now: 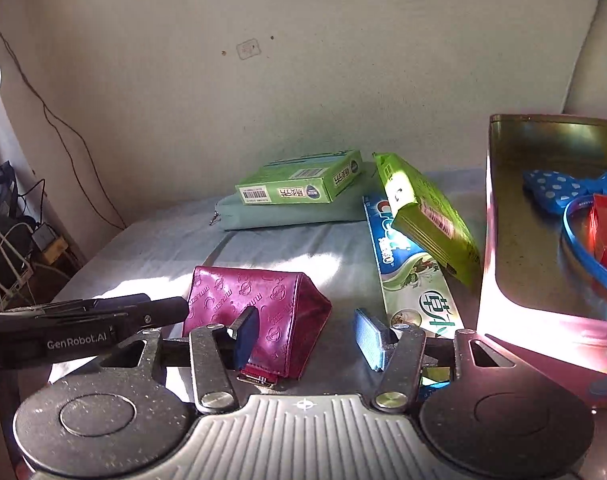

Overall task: Organize objects
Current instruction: 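Grasp the magenta wallet with the right gripper, then carry the wallet into the pink tin and open the right gripper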

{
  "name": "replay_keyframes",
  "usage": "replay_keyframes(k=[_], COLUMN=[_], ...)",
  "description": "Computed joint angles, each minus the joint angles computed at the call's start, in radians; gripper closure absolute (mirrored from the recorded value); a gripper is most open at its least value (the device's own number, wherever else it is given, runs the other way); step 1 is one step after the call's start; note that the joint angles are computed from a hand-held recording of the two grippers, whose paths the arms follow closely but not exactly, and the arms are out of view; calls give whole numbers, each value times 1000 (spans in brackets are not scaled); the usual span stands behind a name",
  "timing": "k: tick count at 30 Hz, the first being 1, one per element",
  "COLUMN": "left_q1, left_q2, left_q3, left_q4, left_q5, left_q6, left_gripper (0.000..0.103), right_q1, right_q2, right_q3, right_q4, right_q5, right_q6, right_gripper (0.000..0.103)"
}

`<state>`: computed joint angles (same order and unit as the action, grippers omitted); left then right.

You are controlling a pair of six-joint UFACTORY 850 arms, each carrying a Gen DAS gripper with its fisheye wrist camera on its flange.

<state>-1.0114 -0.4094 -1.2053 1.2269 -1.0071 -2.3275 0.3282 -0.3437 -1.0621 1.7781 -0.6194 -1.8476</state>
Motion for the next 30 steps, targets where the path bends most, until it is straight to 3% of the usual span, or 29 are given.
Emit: replay_keyframes(k=[4,5,6,7,10,12,16,21,25,30], left_q1=[16,22,30,36,32,29,9,-1,26,64], left_q2=[-6,-4,-1,4,-4,16,39,-1,-75,-240], left_q3=[10,19,32,49,48,67,60,-53,-193,-458], left_q4=[72,95,127,172,190,199,238,278,309,259], left_q5=[58,81,112,144,123,131,90,45,111,214], left_q6=[-33,-49,-75,-121,-148,-182,-213,-106,-22,171], left_gripper=[44,45,56,59,61,69,73,73,73,73], right_q1=[0,5,6,8,31,35,13,-31,-88,-178], right_q2=[-30,-32,-41,-54,-38,-22,32,121,143,104], right_q3=[-23,-22,-33,-47,-31,-17,33,89,89,51], right_q4=[-37,-25,-52,-88,-47,-28,44,155,217,246], right_q5=[-42,-43,-60,-80,-29,-15,-58,-84,-82,-76], right_q6=[70,47,66,106,43,22,-75,-198,-269,-268], right_gripper=[62,70,85,86,86,87,87,87,87,87])
